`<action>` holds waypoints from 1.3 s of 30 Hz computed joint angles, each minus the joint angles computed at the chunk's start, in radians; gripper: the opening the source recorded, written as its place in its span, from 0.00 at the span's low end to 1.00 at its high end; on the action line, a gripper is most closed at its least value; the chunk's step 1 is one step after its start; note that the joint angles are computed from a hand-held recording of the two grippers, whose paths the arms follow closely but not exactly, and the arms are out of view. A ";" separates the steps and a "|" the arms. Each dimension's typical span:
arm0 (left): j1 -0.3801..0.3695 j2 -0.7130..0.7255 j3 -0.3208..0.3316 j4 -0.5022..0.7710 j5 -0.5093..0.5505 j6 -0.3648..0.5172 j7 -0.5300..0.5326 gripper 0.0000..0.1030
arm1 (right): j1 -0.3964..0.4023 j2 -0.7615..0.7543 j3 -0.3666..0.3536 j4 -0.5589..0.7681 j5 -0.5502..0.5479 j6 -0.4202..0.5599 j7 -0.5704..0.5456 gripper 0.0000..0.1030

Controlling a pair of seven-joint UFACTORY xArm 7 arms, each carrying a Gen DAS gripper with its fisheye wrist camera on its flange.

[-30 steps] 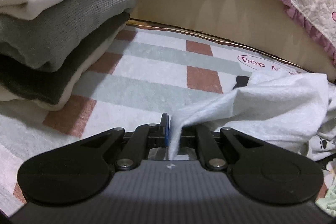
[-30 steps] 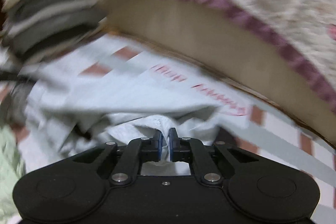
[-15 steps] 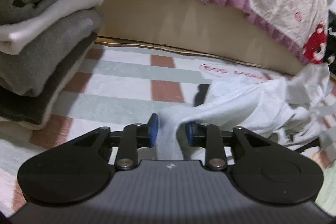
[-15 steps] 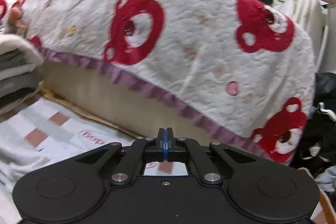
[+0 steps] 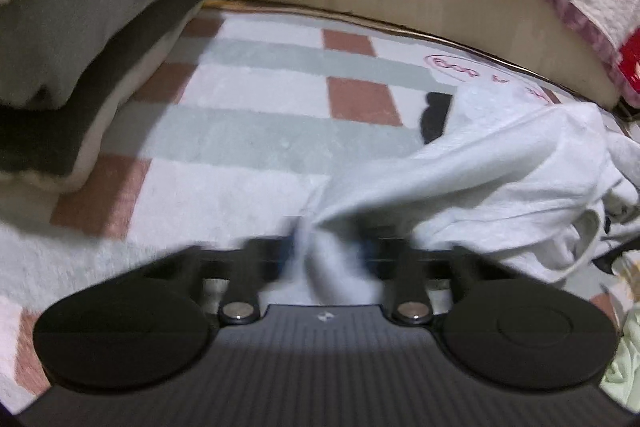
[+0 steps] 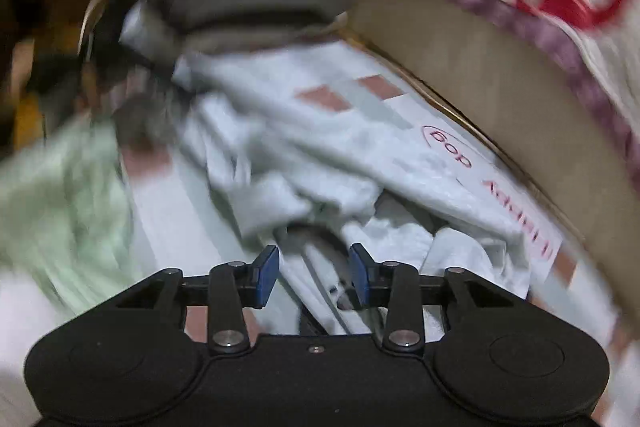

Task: Fold clothes

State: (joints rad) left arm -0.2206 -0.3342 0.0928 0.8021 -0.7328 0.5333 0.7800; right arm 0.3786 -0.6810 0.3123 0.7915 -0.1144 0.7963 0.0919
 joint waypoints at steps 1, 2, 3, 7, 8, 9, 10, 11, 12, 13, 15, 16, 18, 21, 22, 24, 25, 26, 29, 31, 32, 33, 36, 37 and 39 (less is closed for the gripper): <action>-0.009 -0.003 0.010 0.008 -0.045 -0.017 -0.002 0.09 | -0.013 0.011 0.023 -0.001 -0.041 0.004 -0.014 0.40; -0.023 0.000 0.028 0.024 -0.125 -0.040 -0.011 0.09 | -0.030 0.024 0.042 -0.004 -0.084 -0.008 -0.023 0.43; -0.038 0.009 0.047 0.046 -0.218 -0.060 -0.020 0.09 | -0.049 0.040 0.061 -0.004 -0.127 -0.019 -0.026 0.47; -0.008 0.049 0.028 0.091 -0.285 -0.057 -0.086 0.09 | -0.130 0.154 0.106 0.049 -0.254 -0.028 0.040 0.52; -0.001 0.050 0.018 0.081 -0.284 -0.069 -0.088 0.09 | -0.129 0.182 0.089 0.062 -0.246 -0.032 0.058 0.52; 0.004 0.052 0.009 0.072 -0.282 -0.081 -0.090 0.09 | -0.129 0.206 0.072 0.072 -0.236 -0.040 0.083 0.51; 0.009 0.048 0.005 0.057 -0.275 -0.089 -0.087 0.09 | -0.126 0.220 0.054 0.077 -0.223 -0.049 0.107 0.50; 0.015 0.039 0.003 0.043 -0.259 -0.090 -0.079 0.09 | -0.112 0.228 0.022 0.077 -0.187 -0.067 0.119 0.27; 0.021 0.031 0.003 0.032 -0.238 -0.088 -0.070 0.09 | -0.088 0.229 -0.021 0.075 -0.126 -0.084 0.111 0.03; 0.021 0.024 0.010 0.025 -0.230 -0.085 -0.051 0.09 | -0.075 0.220 -0.046 0.074 -0.086 -0.096 0.115 0.03; 0.016 0.009 0.031 0.028 -0.244 -0.063 -0.014 0.09 | -0.081 0.164 -0.057 0.057 -0.063 -0.139 0.152 0.03; 0.012 0.004 0.044 0.033 -0.263 -0.051 0.005 0.09 | -0.092 0.133 -0.052 0.062 -0.059 -0.140 0.183 0.03; -0.008 -0.005 0.073 0.050 -0.348 -0.031 0.084 0.09 | -0.111 0.075 -0.053 0.084 -0.050 -0.135 0.219 0.03; 0.003 -0.019 0.063 0.066 -0.380 -0.011 0.097 0.09 | -0.145 -0.017 -0.055 0.130 -0.049 -0.102 0.243 0.03; 0.003 -0.028 0.066 0.065 -0.397 0.002 0.105 0.09 | -0.155 -0.042 -0.052 0.146 -0.052 -0.073 0.241 0.03; 0.007 -0.042 0.068 0.063 -0.417 0.030 0.111 0.09 | -0.165 -0.096 -0.040 0.169 -0.051 0.006 0.234 0.03; 0.014 -0.046 0.065 0.062 -0.408 0.045 0.103 0.09 | -0.159 -0.120 -0.036 0.169 -0.038 0.054 0.229 0.03; 0.022 -0.046 0.062 0.062 -0.391 0.062 0.089 0.11 | -0.148 -0.142 -0.032 0.170 -0.020 0.108 0.226 0.03; 0.067 -0.011 0.036 0.072 -0.251 0.129 -0.032 0.23 | -0.058 -0.152 -0.073 0.139 0.124 0.314 0.201 0.04; 0.094 0.004 0.003 0.064 -0.147 0.119 -0.113 0.35 | -0.002 -0.140 -0.094 0.088 0.203 0.387 0.156 0.05; 0.105 0.012 -0.012 0.061 -0.093 0.116 -0.155 0.35 | 0.021 -0.137 -0.099 0.058 0.233 0.396 0.131 0.12; 0.108 0.014 -0.016 0.057 -0.062 0.111 -0.177 0.35 | 0.044 -0.132 -0.105 0.028 0.262 0.404 0.106 0.12; 0.095 0.011 0.007 0.063 -0.076 0.119 -0.187 0.35 | 0.074 -0.120 -0.112 -0.007 0.329 0.369 0.064 0.14; 0.092 0.012 0.012 0.066 -0.082 0.124 -0.194 0.35 | 0.075 -0.120 -0.112 0.000 0.328 0.359 0.049 0.14; 0.091 0.016 0.017 0.069 -0.090 0.133 -0.207 0.36 | 0.059 -0.127 -0.110 0.016 0.326 0.317 0.045 0.24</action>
